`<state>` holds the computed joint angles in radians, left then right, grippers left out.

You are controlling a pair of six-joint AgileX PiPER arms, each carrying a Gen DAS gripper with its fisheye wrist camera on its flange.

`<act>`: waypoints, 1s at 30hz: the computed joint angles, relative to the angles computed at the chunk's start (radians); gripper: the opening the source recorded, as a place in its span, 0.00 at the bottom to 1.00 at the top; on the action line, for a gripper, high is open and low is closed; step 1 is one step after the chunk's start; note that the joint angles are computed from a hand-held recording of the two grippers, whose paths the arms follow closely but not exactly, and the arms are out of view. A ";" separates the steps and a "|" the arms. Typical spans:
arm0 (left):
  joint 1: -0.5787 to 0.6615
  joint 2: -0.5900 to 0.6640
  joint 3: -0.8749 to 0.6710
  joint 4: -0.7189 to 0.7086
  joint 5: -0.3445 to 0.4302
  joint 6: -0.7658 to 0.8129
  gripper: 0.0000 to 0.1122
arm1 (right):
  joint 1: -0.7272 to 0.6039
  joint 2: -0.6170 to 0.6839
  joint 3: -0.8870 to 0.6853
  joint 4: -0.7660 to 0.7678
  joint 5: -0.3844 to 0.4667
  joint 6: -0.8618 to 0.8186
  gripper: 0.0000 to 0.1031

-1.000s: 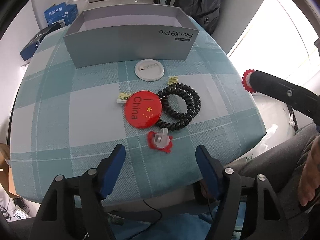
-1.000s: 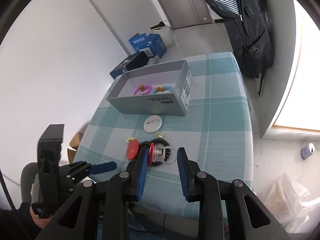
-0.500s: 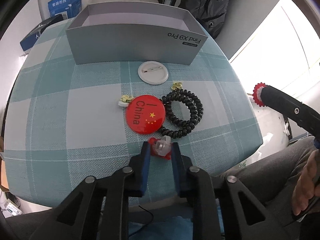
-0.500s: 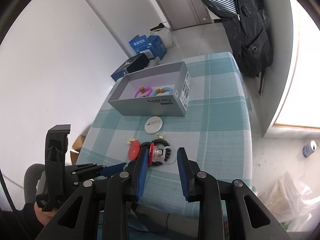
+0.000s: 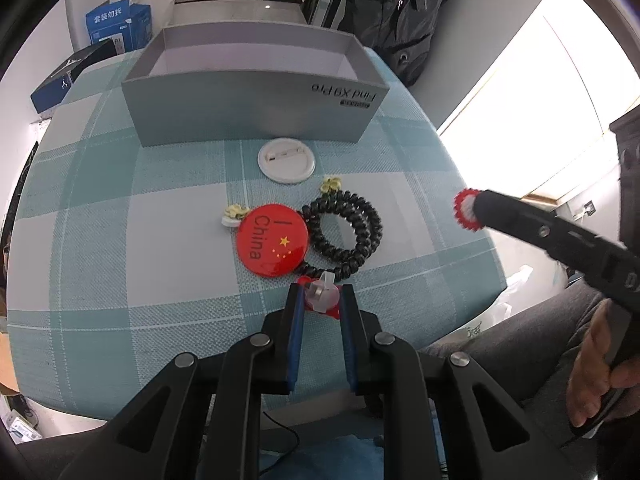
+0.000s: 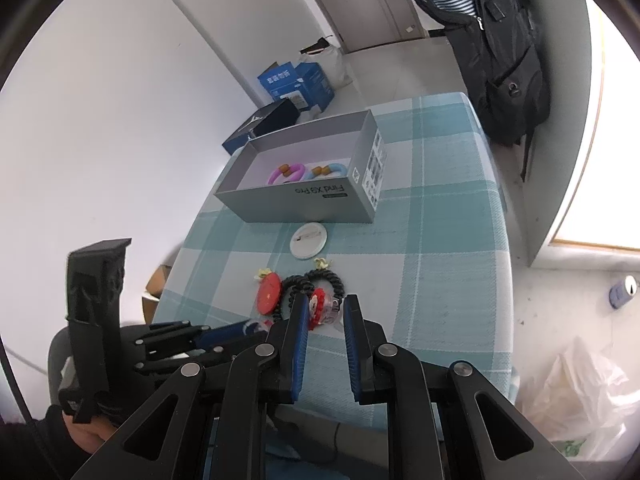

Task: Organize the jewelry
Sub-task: 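Carry the red hair clip with the right gripper into the grey box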

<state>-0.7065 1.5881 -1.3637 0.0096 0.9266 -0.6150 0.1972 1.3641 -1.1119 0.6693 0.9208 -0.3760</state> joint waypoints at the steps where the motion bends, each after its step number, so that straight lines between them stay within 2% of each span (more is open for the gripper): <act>1: -0.001 -0.006 -0.001 0.000 -0.001 -0.002 0.11 | -0.001 0.002 0.000 0.004 0.002 -0.003 0.16; 8: 0.000 -0.111 0.035 -0.002 -0.007 -0.009 0.11 | 0.012 0.010 -0.007 0.017 0.000 -0.003 0.16; 17: 0.084 -0.152 0.000 -0.033 -0.015 0.012 0.11 | 0.026 0.054 -0.079 0.086 0.016 0.002 0.16; 24: 0.215 -0.098 -0.097 -0.140 -0.018 0.069 0.11 | 0.036 0.147 -0.269 0.081 0.068 0.059 0.16; 30: 0.282 0.015 -0.270 -0.195 0.060 0.146 0.11 | 0.050 0.269 -0.478 0.057 0.130 0.114 0.16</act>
